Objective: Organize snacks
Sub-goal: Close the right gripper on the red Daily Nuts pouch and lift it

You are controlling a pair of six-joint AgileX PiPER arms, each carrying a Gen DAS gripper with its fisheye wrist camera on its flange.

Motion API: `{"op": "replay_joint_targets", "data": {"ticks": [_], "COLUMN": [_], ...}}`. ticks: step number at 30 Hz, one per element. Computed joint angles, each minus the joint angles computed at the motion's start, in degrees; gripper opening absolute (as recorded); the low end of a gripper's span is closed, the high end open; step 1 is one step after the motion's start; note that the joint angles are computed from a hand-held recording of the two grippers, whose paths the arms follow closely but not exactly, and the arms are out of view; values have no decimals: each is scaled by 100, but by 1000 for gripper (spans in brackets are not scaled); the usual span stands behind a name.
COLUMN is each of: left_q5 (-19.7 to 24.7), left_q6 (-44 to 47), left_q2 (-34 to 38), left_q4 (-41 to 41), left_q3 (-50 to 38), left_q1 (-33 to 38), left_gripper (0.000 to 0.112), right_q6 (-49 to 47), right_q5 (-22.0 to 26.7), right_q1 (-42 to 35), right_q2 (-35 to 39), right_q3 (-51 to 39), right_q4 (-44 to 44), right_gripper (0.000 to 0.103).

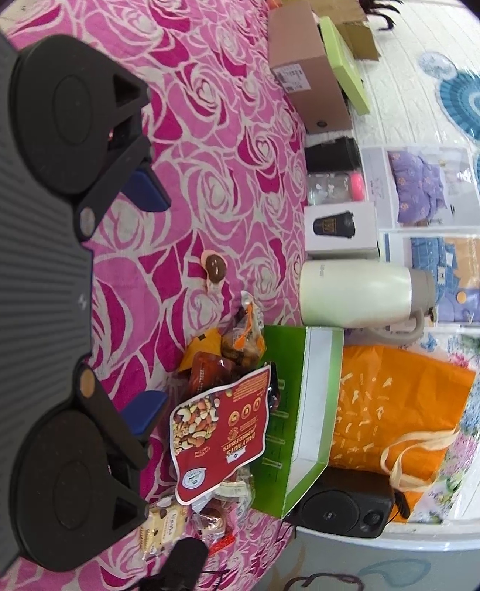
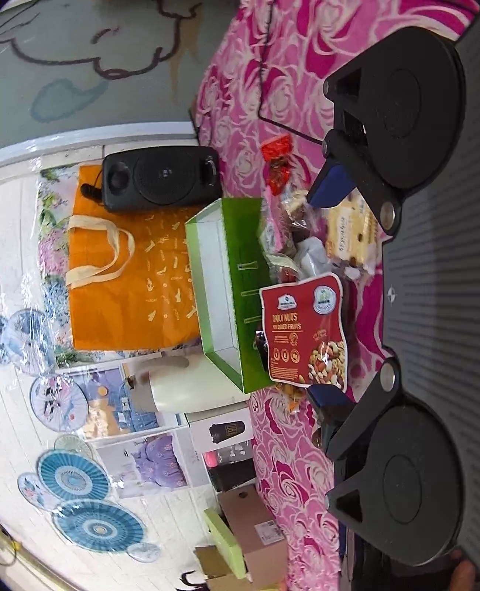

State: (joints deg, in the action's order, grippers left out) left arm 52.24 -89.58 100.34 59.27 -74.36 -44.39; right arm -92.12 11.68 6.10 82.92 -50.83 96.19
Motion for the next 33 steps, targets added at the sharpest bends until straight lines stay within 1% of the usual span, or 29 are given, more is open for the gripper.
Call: {"op": "replay_joint_targets", "data": {"ticks": [1, 2, 4, 6, 9, 10, 11, 12, 15, 17, 18, 20, 22, 23, 25, 26, 27, 28, 29, 31, 32, 33], "left_q5": [-133, -291, -749, -1246, -2027, -2262, -2438, -2548, -2699, -2977, -3078, -3122, -3157, -3230, -3468, -3533, -3484, -3449, -3473, -3652, -3714, -3737], "left_q6": [49, 64, -7, -25, 181, 148, 168, 248, 454, 693, 682, 723, 814, 962, 1720, 2135, 2379, 2418, 2229, 2309, 2395, 2459], "left_q2": [17, 28, 51, 108, 182, 224, 264, 322, 450, 456, 460, 523, 622, 660, 700, 705, 708, 689, 666, 643, 649, 660], "left_q4": [8, 27, 120, 118, -147, -171, -234, -356, -668, -1034, -1057, -1033, -1082, -1261, -2115, -2557, -2771, -2756, -2541, -2703, -2781, -2805], "left_q3": [-2, -1, 21, -22, -71, -73, -81, -118, -219, -192, -176, -227, -320, -361, -427, -445, -471, -457, -396, -308, -298, -303], "left_q1": [64, 134, 310, 501, 758, 808, 851, 887, 966, 1088, 1116, 1126, 1156, 1204, 1345, 1388, 1378, 1348, 1313, 1344, 1355, 1355], "left_gripper": [103, 103, 103, 102, 102, 102, 102, 102, 102, 101, 101, 101, 99, 96, 87, 79, 77, 77, 77, 76, 74, 70], "right_q6": [-78, 48, 467, 929, 1254, 1389, 1636, 1961, 2715, 3278, 3429, 3648, 3662, 3684, 3749, 3840, 3920, 3999, 4047, 4058, 4069, 4104], "right_q5": [243, 564, 1062, 1419, 1897, 2060, 2237, 2445, 3133, 3389, 3496, 3638, 3631, 3669, 3764, 3837, 3895, 3962, 4050, 4332, 4556, 4740], "right_q1": [-141, -333, -613, -797, -997, -1045, -1094, -1137, -1256, -1242, -1243, -1248, -1245, -1250, -1234, -1232, -1224, -1216, -1216, -1242, -1268, -1291], "right_q2": [81, 204, 479, 813, 1364, 1585, 1818, 2072, 2810, 3163, 3288, 3441, 3455, 3472, 3541, 3617, 3665, 3687, 3706, 3769, 3833, 3869], "right_q3": [-72, -209, -574, -1025, -1668, -1910, -2179, -2485, -3320, -3753, -3886, -4041, -4048, -4087, -4233, -4383, -4495, -4580, -4646, -4770, -4849, -4878], "right_q4": [-52, -320, -919, -1527, -2024, -2164, -2372, -2583, -2821, -3043, -3070, -3137, -3144, -3181, -3323, -3477, -3606, -3711, -3791, -3883, -3886, -3851], "right_gripper": [103, 103, 103, 103, 103, 100, 88, 78, 78, 77, 74, 72, 71, 71, 71, 71, 71, 71, 71, 71, 71, 68]}}
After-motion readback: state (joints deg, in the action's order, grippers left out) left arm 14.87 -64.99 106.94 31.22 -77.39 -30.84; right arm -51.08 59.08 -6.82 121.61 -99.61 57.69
